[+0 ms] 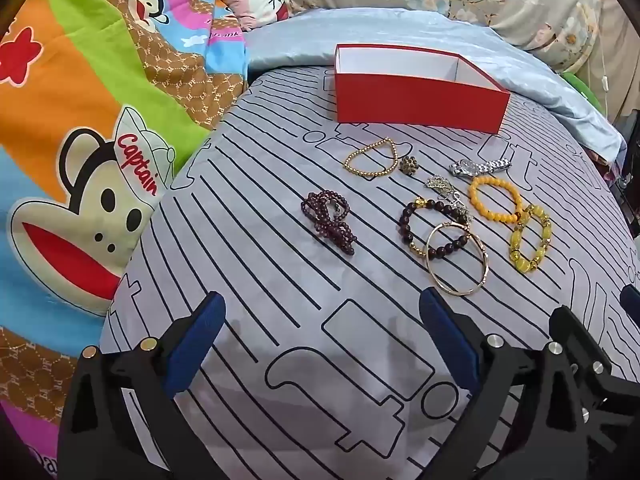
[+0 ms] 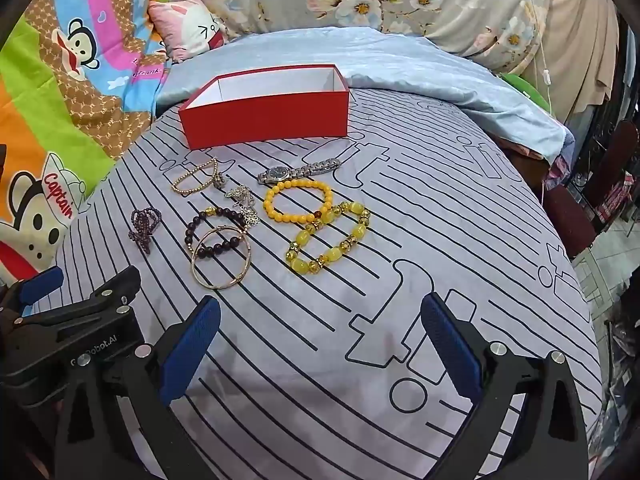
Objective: Organize jewelry
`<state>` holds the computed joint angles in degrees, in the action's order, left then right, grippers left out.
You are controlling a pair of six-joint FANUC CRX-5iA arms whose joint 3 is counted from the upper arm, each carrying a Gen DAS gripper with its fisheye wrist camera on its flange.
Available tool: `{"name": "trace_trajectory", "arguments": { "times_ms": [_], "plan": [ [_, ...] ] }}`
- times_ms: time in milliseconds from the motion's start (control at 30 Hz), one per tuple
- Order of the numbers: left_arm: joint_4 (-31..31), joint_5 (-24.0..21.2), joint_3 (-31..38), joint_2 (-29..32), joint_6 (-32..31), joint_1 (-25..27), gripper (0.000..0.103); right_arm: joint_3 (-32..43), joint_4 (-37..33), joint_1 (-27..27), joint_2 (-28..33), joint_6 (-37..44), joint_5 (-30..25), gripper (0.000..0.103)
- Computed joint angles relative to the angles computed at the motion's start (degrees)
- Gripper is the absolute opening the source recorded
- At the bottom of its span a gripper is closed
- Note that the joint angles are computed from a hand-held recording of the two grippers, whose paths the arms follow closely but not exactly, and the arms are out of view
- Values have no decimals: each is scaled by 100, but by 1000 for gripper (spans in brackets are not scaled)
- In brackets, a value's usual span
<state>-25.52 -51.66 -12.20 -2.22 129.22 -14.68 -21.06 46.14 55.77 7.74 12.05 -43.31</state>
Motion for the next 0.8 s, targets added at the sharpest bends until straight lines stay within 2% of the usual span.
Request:
{"name": "trace_trajectory", "arguments": {
  "times_ms": [267,333,800],
  "plan": [
    [-1,-51,50,-83,-70,30,95,34,8,52,-46,-12,-73,98],
    [-14,-37,58,-85,-69,44,95,-106,353,119,-23,-327,-22,98],
    [-120,5,19,-153,89,-6,95,-29,286,77,-56,-258,-45,98]
  ]
}}
